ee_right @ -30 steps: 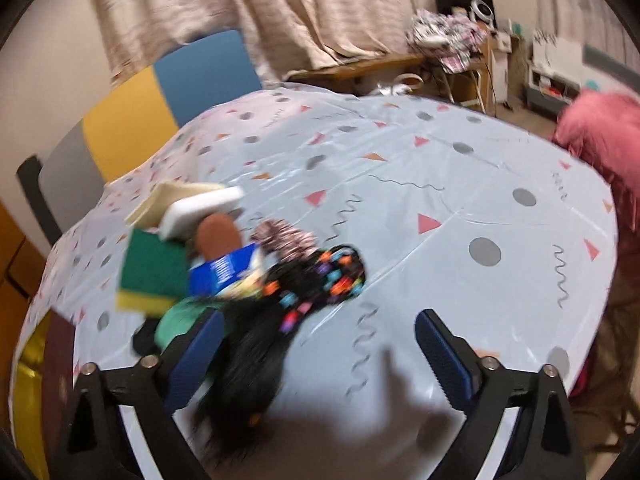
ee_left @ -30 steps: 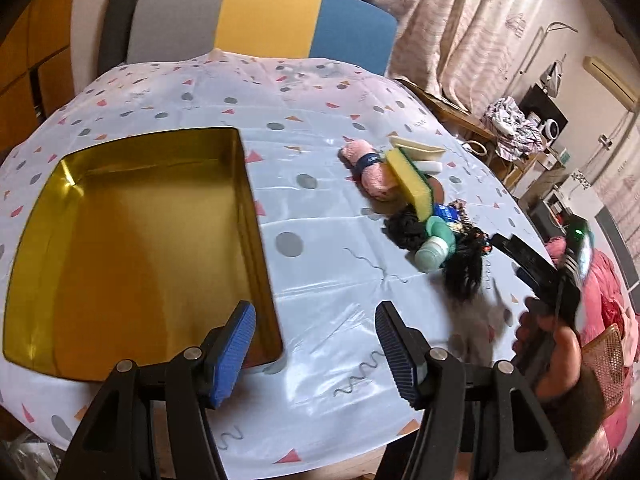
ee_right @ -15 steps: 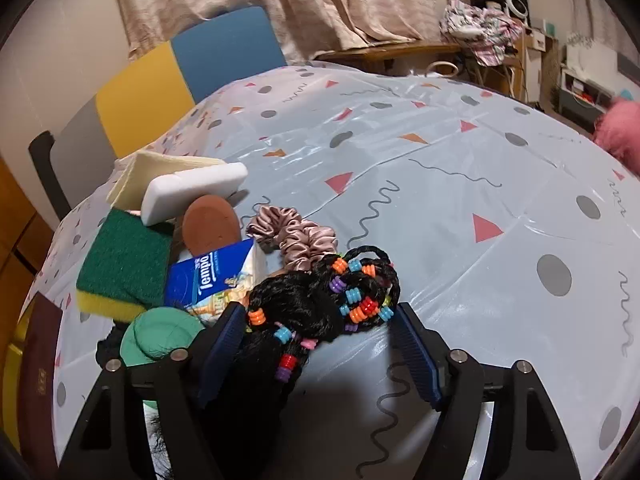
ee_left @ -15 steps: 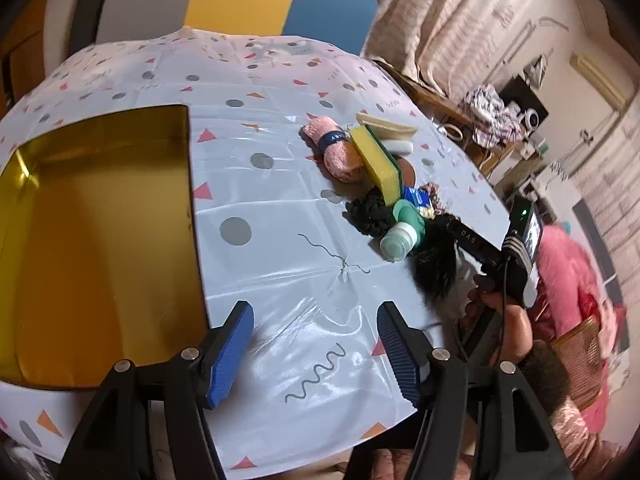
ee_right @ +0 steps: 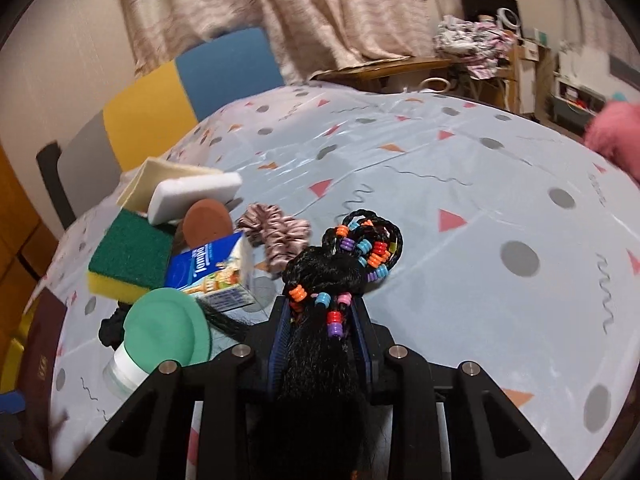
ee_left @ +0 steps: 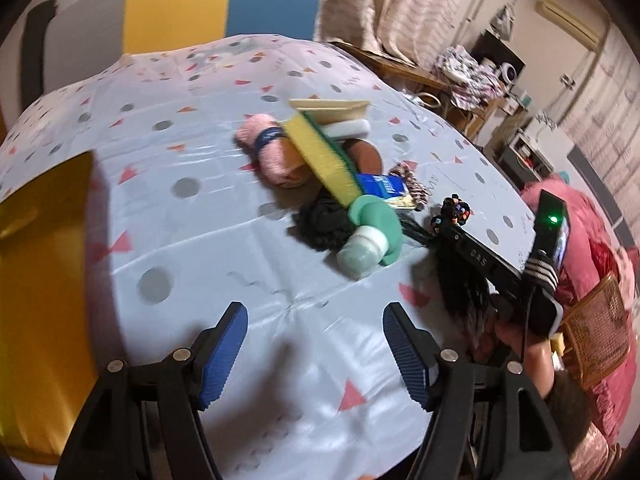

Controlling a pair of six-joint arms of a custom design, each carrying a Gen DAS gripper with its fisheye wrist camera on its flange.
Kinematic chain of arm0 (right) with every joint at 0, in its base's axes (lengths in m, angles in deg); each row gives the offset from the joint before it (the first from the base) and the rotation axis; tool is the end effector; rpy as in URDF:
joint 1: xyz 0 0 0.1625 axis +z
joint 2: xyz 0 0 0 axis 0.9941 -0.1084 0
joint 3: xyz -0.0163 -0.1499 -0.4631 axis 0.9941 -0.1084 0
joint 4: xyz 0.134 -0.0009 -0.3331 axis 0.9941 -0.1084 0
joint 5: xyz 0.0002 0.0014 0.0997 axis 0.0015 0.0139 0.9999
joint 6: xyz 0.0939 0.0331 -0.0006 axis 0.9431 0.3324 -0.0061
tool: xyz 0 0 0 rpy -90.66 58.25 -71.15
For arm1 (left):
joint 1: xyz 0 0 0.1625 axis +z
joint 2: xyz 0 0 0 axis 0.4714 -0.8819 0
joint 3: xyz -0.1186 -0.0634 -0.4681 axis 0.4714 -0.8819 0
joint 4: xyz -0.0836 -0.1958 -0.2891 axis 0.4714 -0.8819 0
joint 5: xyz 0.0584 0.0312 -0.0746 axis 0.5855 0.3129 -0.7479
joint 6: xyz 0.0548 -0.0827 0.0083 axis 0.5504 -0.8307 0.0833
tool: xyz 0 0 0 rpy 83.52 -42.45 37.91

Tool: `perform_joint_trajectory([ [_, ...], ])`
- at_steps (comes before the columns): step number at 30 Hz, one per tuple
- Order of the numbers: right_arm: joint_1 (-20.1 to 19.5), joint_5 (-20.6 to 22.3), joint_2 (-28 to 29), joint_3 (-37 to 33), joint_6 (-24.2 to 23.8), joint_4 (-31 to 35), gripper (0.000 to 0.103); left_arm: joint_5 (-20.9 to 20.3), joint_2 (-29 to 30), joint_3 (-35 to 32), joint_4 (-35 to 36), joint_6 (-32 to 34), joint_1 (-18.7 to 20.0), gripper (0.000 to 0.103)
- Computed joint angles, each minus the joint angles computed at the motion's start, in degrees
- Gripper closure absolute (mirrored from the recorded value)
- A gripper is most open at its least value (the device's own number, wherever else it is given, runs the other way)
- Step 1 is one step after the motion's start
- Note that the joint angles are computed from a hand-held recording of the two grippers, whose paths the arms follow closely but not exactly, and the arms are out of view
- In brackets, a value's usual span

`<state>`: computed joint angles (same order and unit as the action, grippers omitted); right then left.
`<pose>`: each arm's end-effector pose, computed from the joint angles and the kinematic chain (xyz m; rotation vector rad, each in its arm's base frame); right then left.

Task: Organize rigid objects
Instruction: 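Reach to the pile and grasp the black beaded hair braid with the right tool, then grasp the green-capped white bottle with the left tool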

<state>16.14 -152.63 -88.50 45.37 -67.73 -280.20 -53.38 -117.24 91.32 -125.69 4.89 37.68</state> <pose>0.2115 -0.7828 0.0829 -0.0146 -2.2993 1.1657 -0.1427 -0.7622 0.2615 0.5716 2.5737 -0.5674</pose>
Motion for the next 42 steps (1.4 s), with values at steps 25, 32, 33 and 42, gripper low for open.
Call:
perform_joint_trajectory([
  [25, -1.5, 4.4, -0.5, 3.8, 0.4, -5.8, 0.076, 0.1, 15.5, -17.2, 5.5, 9.5, 0.5, 0.052],
  [32, -1.5, 4.3, -0.4, 3.7, 0.2, -5.8, 0.076, -5.5, 10.1, -9.0, 1.5, 6.3, 2.1, 0.057],
  [33, -1.5, 4.3, -0.4, 3.7, 0.2, -5.8, 0.076, -5.8, 9.3, -7.8, 0.9, 6.1, 2.2, 0.057],
  [42, -1.4, 3.7, -0.3, 3.3, -0.1, -5.6, 0.076, -4.9, 4.2, 0.2, -5.0, 6.7, 3.2, 0.055],
])
